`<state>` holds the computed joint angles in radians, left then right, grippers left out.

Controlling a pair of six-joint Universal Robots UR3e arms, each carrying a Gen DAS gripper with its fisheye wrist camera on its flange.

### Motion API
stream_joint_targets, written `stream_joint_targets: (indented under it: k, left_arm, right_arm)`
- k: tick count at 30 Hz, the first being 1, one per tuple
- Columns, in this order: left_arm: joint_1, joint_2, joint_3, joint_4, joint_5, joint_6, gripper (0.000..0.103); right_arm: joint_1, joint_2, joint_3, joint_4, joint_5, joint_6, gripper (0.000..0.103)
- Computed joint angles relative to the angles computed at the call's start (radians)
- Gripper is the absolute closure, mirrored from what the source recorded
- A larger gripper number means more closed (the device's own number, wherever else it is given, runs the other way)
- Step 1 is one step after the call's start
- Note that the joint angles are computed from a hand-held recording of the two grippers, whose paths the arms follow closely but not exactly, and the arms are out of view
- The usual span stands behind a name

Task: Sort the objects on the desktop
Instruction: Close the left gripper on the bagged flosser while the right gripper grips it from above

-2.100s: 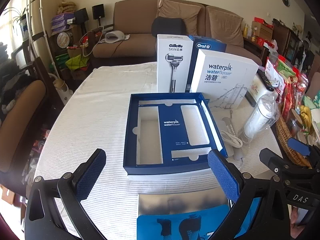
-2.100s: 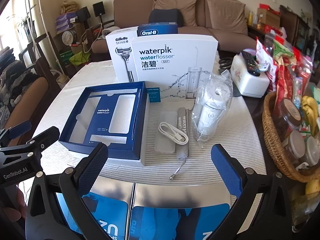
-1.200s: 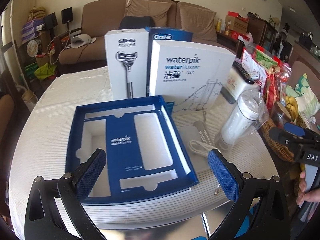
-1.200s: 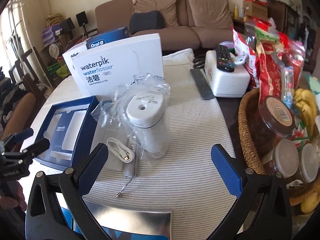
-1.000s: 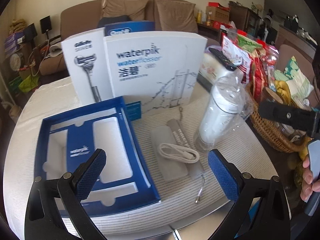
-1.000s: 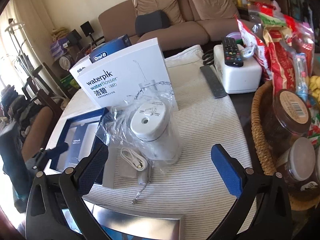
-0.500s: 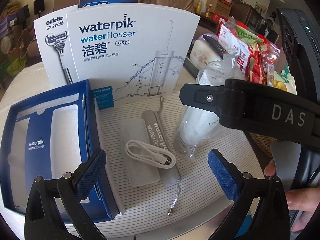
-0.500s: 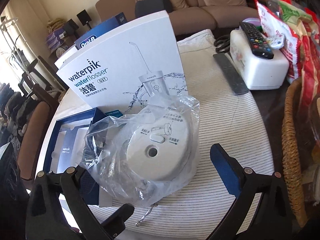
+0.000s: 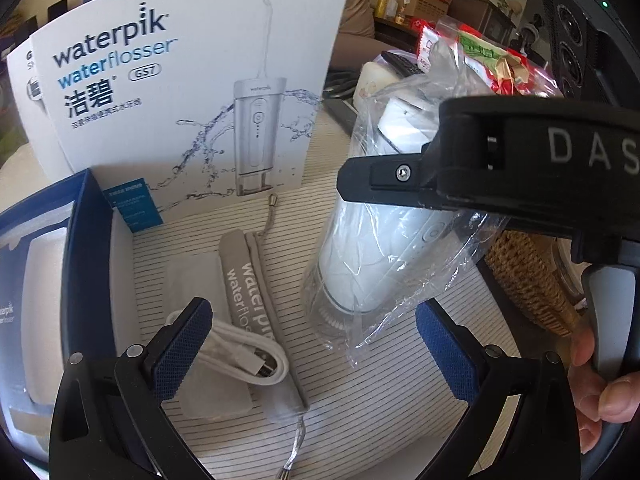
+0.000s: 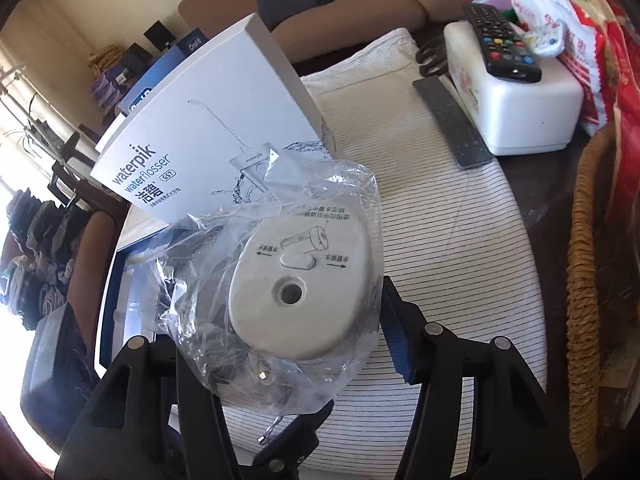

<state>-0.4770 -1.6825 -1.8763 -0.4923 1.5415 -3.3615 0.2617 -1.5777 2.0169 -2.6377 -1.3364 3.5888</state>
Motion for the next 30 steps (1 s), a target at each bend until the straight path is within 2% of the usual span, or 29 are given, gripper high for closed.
stream_joint_targets:
  k: [5, 9, 14, 20, 21, 23, 30]
  left_arm:
    - [-0.047, -0.112, 0.143, -0.028, 0.06, 0.015, 0.0]
    - [-0.064, -0.174, 0.211, -0.042, 0.069, 0.039, 0.0]
    - [-0.06, -0.225, 0.287, -0.084, 0.016, 0.081, 0.006]
    - [-0.094, -0.265, 0.345, -0.119, 0.032, 0.186, 0.007]
    - [-0.097, -0.276, 0.36, -0.126, 0.039, 0.194, 0.009]
    - [-0.091, -0.293, 0.389, -0.149, 0.024, 0.215, 0.036]
    - [-0.071, -0.311, 0.416, -0.163, -0.01, 0.253, 0.036]
  right_arm:
    - [-0.094, -0.029, 0.07, -0.035, 0.109, -0.023, 0.05]
    - [-0.171, -0.043, 0.132, -0.076, 0.182, -0.025, 0.052]
    - [-0.255, -0.043, 0.197, -0.131, 0.274, -0.03, 0.053]
    - [-0.326, -0.011, 0.236, -0.175, 0.337, -0.039, 0.056]
    - [-0.344, -0.004, 0.252, -0.191, 0.362, -0.034, 0.056]
    - [-0.383, 0.012, 0.289, -0.225, 0.42, -0.025, 0.056]
    - [-0.394, 0.057, 0.321, -0.331, 0.446, -0.012, 0.056]
